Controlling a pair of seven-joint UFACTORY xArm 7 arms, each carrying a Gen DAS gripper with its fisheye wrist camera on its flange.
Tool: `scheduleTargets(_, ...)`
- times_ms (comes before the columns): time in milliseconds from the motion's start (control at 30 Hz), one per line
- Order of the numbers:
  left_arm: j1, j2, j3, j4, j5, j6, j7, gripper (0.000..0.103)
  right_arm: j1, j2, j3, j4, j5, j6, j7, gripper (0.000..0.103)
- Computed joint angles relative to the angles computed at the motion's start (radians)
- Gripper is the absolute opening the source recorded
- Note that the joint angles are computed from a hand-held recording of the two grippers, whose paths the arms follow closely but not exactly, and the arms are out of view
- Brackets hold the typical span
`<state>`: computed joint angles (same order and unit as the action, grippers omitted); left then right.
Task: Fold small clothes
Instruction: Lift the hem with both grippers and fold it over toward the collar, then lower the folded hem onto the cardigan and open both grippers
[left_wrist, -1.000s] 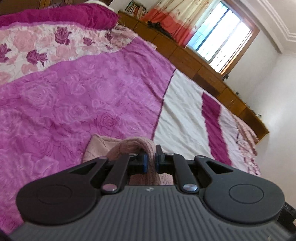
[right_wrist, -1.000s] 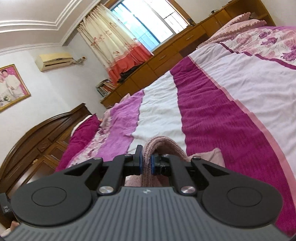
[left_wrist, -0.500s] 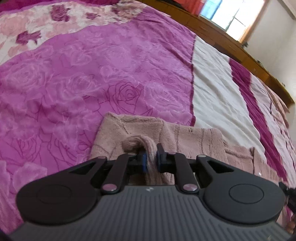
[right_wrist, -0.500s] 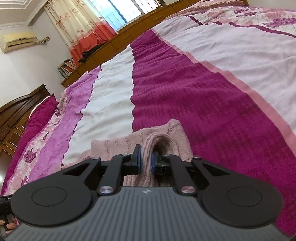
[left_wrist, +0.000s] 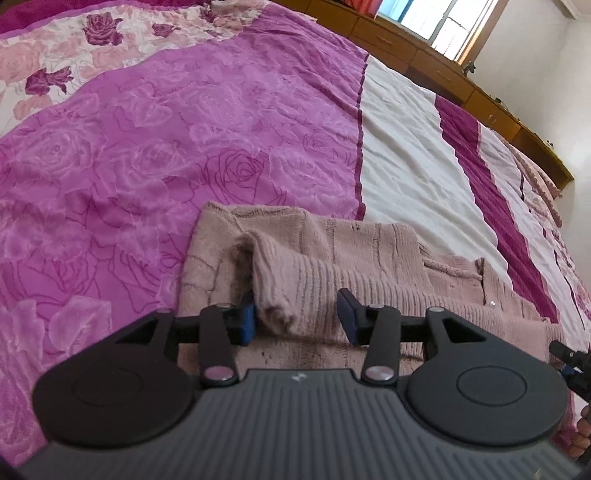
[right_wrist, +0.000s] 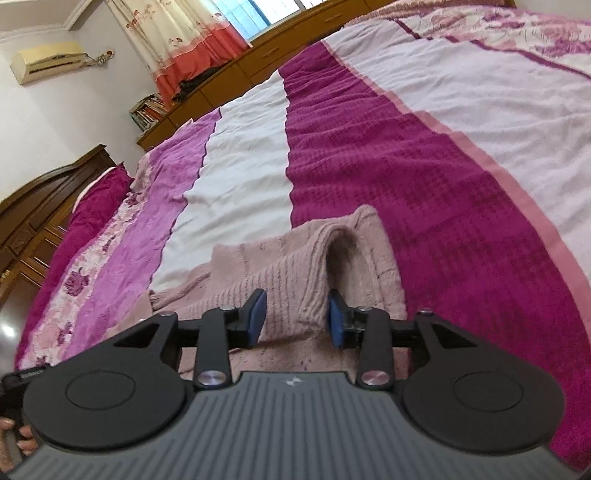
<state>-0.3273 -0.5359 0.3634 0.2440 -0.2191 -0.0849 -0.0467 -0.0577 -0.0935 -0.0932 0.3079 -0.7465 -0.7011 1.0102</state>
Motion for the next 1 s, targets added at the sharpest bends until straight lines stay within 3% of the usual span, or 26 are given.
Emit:
scheduleTargets(67,-0.032,0.004,0.031,-0.003,0.003,-0.022,0.009,0.040,-0.005,0.015,-0.004,0.005,-0.006,-0.026,0.000,0.043)
scheduleTargets(100,-0.055,0.000,0.056,-0.002,0.006,-0.022,0.016,0.018,-0.006,0.019,0.001,0.007,0.005,-0.027,-0.012,0.041)
scheduleTargets(133,-0.079,-0.002,0.083,0.005,0.007,-0.008,0.023,0.008,-0.008,0.024,0.002,0.014,0.001,-0.026,-0.012,0.034)
scheduleTargets(167,-0.089,0.001,0.093,0.012,0.002,-0.003,0.023,0.009,-0.011,0.034,0.000,0.027,-0.017,-0.026,0.000,0.019)
scheduleTargets(233,-0.137,-0.004,0.142,0.020,-0.011,-0.015,0.035,0.007,-0.024,0.060,-0.004,0.061,-0.078,-0.035,0.062,0.011)
scheduleTargets(500,-0.173,0.112,0.179,0.106,-0.012,-0.094,-0.050,0.007,-0.026,0.119,0.053,0.138,0.066,-0.044,0.049,0.010)
scheduleTargets(633,-0.080,0.180,0.077,0.140,0.023,-0.093,-0.099,0.010,-0.012,0.154,0.080,0.196,0.134,0.030,0.023,0.013)
scheduleTargets(700,-0.070,0.182,0.070,0.143,0.047,-0.084,-0.116,0.010,-0.014,0.170,0.089,0.223,0.122,0.067,0.015,0.020)
scheduleTargets(800,0.002,0.177,0.002,0.139,0.067,-0.059,-0.125,0.030,-0.019,0.188,0.099,0.215,0.146,0.029,-0.013,0.035)
scheduleTargets(833,0.043,0.174,-0.038,0.134,0.069,-0.056,-0.129,0.035,-0.015,0.187,0.102,0.204,0.172,0.011,-0.036,0.044)
scheduleTargets(900,0.111,0.167,-0.102,0.125,0.074,-0.055,-0.138,0.038,-0.003,0.181,0.105,0.179,0.241,-0.019,-0.094,0.052)
scheduleTargets(1000,0.079,0.138,-0.055,0.114,0.077,-0.040,-0.130,0.038,-0.006,0.166,0.103,0.159,0.240,-0.033,-0.092,0.053)
